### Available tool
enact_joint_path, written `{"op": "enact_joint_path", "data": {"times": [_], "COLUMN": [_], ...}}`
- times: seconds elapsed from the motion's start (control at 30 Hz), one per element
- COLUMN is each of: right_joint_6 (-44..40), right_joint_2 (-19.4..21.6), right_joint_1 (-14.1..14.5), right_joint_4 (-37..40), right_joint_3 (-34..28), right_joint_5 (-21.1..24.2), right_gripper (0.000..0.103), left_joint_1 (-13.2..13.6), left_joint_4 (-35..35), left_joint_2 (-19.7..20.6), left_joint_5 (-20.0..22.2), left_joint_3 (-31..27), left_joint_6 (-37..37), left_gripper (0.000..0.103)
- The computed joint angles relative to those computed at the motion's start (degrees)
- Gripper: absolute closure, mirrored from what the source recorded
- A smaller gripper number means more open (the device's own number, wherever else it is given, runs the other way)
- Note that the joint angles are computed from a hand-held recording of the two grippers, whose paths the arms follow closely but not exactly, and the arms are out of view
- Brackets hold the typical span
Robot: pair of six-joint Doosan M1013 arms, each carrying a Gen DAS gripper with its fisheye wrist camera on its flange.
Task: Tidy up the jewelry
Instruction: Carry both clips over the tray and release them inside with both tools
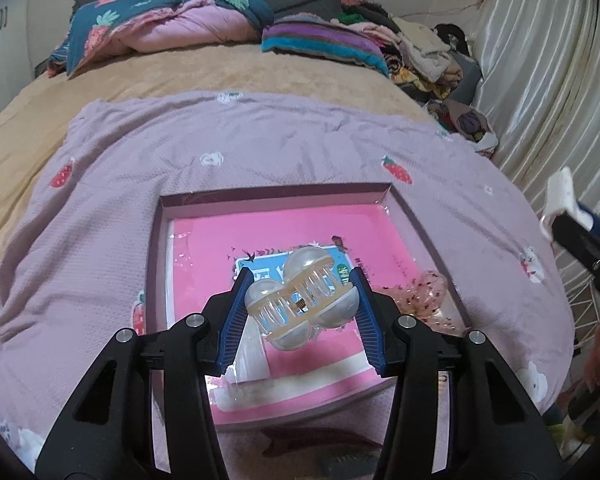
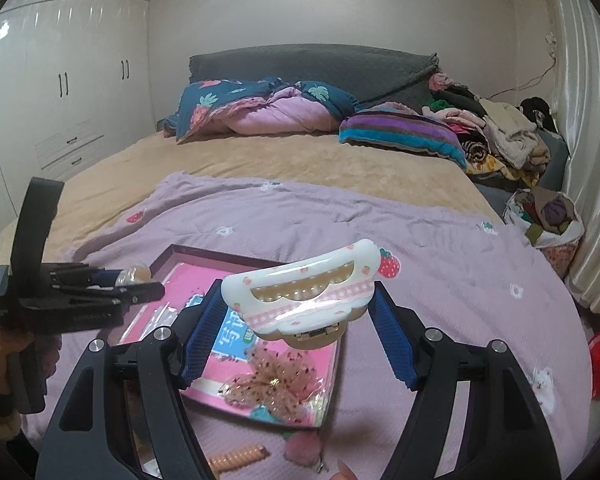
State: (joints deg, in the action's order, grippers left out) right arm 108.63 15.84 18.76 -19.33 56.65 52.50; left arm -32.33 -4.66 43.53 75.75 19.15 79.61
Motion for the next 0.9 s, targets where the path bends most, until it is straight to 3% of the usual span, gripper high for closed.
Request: {"op": "enact_joint_path", "data": {"times": [0.3,0.63,0.77,0.9], "right_joint_6": [-1.4,-2.1,-3.1,-4.4], "right_joint_2": [2.2,2.8,3.3,4.1], "right_joint_1": [-0.5,-0.4,-0.4,-0.2], "right_joint_4": [1.9,4.6,5.7,7.0], "right_joint_3": [-0.1,2.4,2.6,2.3], "right_joint_5": [3.6,5.4,6.1,6.7], "right_gripper": [0.033,0.033,0.033,0.032], "left_joint_1": [-0.2,-0.1,0.0,0.2], "left_joint_4": [-0.4,-2.7,-3.1,-2.3], "left_joint_2": [3.9,4.4,4.1,2.6], "left_joint_5": [5.6,7.2,7.2,6.1], "left_joint_3": [-4.7,-3.6,-2.8,-0.3], "left_joint_6": [1.4,2.2,2.1,1.9], "left_gripper": [0.062,0.062,0.049,0.049]}}
